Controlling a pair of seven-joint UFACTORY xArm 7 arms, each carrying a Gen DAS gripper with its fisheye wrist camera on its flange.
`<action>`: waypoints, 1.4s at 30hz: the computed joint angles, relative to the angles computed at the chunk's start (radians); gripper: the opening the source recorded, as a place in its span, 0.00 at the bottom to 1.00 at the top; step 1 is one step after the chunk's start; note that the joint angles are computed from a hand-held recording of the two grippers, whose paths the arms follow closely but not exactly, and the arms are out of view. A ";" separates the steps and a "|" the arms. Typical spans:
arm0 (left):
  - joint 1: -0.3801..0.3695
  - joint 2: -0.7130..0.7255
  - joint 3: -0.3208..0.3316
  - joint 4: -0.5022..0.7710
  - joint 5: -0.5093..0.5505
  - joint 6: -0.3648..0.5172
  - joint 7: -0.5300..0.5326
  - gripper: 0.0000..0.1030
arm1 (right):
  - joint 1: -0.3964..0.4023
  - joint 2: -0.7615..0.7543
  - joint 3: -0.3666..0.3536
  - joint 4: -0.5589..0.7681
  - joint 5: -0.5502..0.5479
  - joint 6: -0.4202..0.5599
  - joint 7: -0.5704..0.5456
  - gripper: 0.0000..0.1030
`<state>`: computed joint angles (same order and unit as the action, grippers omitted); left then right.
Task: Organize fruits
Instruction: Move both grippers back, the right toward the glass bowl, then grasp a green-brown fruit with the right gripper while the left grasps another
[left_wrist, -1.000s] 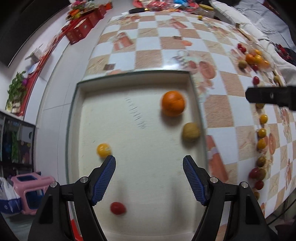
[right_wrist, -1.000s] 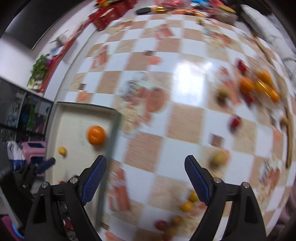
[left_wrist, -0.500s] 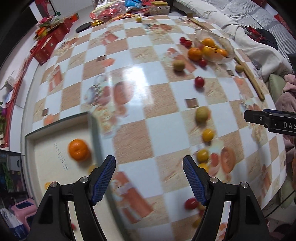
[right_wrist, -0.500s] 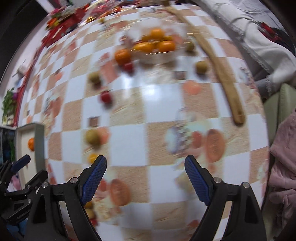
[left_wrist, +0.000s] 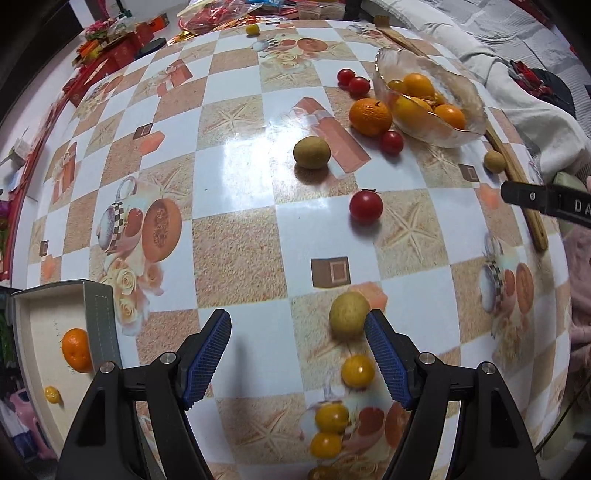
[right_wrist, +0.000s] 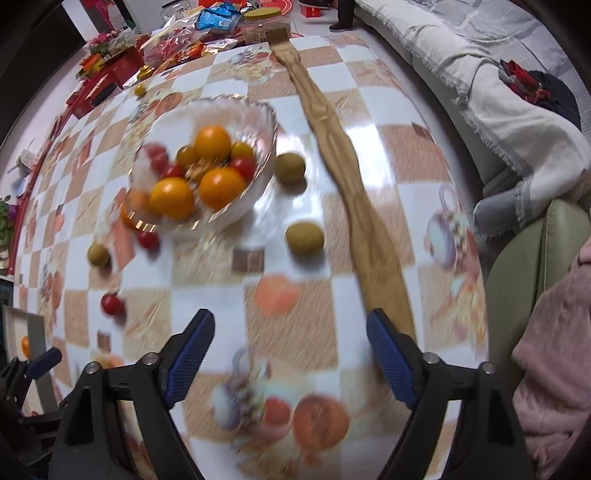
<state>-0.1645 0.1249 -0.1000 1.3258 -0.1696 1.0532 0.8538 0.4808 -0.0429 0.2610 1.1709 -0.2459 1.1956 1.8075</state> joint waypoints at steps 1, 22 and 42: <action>0.000 0.003 -0.001 0.001 -0.007 0.002 -0.003 0.74 | -0.005 -0.005 -0.006 -0.011 -0.004 -0.005 -0.016 0.78; -0.019 -0.051 -0.010 -0.111 -0.016 -0.067 0.010 0.33 | -0.044 0.000 -0.031 -0.077 -0.050 -0.095 -0.098 0.28; 0.069 0.003 0.038 0.102 -0.131 0.185 0.117 0.27 | 0.080 0.096 0.029 0.098 -0.059 -0.134 0.093 0.28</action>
